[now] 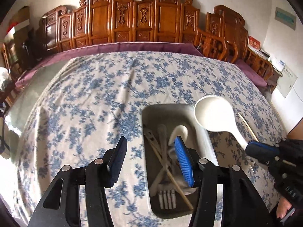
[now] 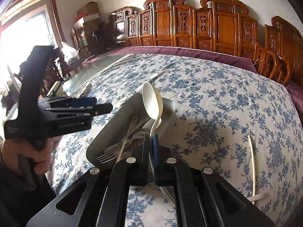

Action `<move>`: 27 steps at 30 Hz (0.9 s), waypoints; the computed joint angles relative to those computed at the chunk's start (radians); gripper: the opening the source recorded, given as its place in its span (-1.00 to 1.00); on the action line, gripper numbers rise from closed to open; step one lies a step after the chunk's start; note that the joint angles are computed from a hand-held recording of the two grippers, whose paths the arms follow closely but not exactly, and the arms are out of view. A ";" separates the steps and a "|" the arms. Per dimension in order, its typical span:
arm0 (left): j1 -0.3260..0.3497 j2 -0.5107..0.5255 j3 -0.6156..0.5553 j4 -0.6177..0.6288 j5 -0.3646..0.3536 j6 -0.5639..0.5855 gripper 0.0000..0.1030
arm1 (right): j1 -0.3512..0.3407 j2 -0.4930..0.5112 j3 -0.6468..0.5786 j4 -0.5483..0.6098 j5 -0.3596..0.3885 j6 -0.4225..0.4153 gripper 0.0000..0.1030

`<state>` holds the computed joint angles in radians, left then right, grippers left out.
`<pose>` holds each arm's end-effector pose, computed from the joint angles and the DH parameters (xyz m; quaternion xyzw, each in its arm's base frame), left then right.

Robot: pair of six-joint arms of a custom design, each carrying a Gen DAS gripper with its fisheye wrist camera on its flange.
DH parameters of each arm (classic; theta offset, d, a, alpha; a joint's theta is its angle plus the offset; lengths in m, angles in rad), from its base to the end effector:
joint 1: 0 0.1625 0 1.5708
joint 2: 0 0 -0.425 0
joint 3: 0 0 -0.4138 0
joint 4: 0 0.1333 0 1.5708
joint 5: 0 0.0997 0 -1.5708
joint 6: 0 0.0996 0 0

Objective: Organize utensils
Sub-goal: 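Lower the held spoon into the tray with the right gripper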

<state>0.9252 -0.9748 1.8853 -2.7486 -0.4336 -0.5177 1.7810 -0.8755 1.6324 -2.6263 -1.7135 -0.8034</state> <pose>-0.1821 -0.6135 0.1734 -0.0182 0.8380 -0.3870 0.3842 0.2620 -0.6572 0.1398 0.4695 -0.8675 0.1213 0.1108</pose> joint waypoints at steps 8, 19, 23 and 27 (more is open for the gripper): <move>-0.001 -0.063 0.040 -0.023 0.015 -0.001 0.30 | 0.031 0.060 -0.021 -0.024 -0.049 0.047 -0.91; 0.012 -0.100 0.057 -0.019 0.027 -0.040 0.45 | 0.038 0.158 -0.078 -0.026 -0.075 0.180 -0.91; 0.014 -0.106 0.061 -0.018 0.023 -0.052 0.45 | 0.037 0.179 -0.093 -0.020 -0.078 0.211 -0.91; 0.015 -0.107 0.063 -0.020 0.024 -0.045 0.45 | 0.027 0.192 -0.111 0.002 -0.073 0.253 -0.91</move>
<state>0.9401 -1.0822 1.9483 -2.7691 -0.4094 -0.5622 1.8082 -0.6835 1.5216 -2.6238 -1.7865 -0.5507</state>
